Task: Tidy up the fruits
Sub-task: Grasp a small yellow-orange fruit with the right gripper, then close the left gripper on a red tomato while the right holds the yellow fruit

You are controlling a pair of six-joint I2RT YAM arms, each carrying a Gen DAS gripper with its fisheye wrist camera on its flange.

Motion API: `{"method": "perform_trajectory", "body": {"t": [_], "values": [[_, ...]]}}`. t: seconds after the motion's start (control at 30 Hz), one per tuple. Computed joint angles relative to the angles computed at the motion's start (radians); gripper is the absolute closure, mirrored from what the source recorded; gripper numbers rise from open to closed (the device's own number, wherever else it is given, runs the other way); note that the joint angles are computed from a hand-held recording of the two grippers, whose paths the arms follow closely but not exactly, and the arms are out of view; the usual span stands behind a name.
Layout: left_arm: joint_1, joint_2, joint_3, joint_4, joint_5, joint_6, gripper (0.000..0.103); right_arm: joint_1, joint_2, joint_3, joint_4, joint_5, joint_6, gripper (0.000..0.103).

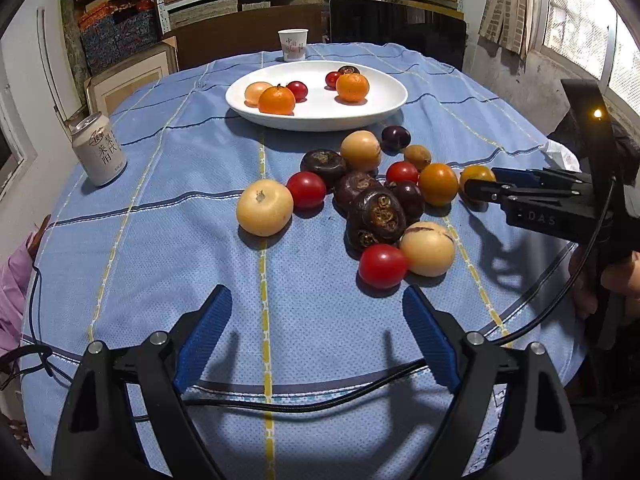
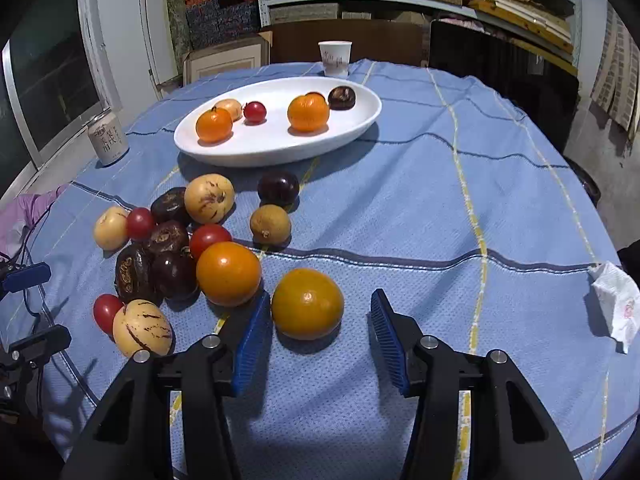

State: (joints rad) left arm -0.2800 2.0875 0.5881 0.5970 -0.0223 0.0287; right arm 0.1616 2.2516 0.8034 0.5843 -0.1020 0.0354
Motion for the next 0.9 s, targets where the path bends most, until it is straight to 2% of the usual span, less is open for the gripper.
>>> {"method": "perform_trajectory", "body": {"t": [0.03,0.13,0.23,0.37,0.4,0.43,0.5,0.67,0.77,0.8,0.9], "values": [[-0.006,-0.001,0.002,-0.003,-0.006,-0.002,0.018,0.001,-0.004,-0.009,0.011,-0.005,-0.005,0.066],[-0.025,0.005,0.017,-0.013,-0.012,-0.006,0.018,-0.005,-0.020,-0.054,0.079,-0.025,-0.007,0.066],[-0.042,0.021,0.030,-0.004,-0.022,-0.013,0.018,-0.043,-0.037,-0.101,0.154,-0.095,0.006,0.066],[-0.058,0.063,0.066,0.012,-0.068,-0.028,0.018,-0.062,-0.046,-0.144,0.229,-0.131,0.015,0.066],[-0.060,0.072,0.078,0.000,-0.065,-0.032,0.021,-0.061,-0.048,-0.147,0.235,-0.131,0.014,0.066],[-0.059,0.078,0.090,-0.016,-0.049,-0.032,0.028,-0.060,-0.047,-0.146,0.236,-0.128,0.014,0.066],[-0.070,0.092,0.107,-0.035,-0.027,-0.025,0.032,-0.064,-0.044,-0.144,0.236,-0.135,0.018,0.066],[-0.093,0.124,0.134,-0.031,-0.028,-0.013,0.033,-0.069,-0.038,-0.151,0.257,-0.149,0.017,0.066],[-0.072,0.132,0.171,-0.089,0.021,-0.028,0.038,-0.074,-0.039,-0.161,0.275,-0.166,0.012,0.066],[-0.059,0.135,0.188,-0.124,0.051,-0.031,0.044,-0.075,-0.041,-0.169,0.288,-0.174,0.010,0.066],[-0.037,0.128,0.181,-0.134,0.067,-0.040,0.044,-0.079,-0.043,-0.184,0.315,-0.199,0.003,0.066]]}}
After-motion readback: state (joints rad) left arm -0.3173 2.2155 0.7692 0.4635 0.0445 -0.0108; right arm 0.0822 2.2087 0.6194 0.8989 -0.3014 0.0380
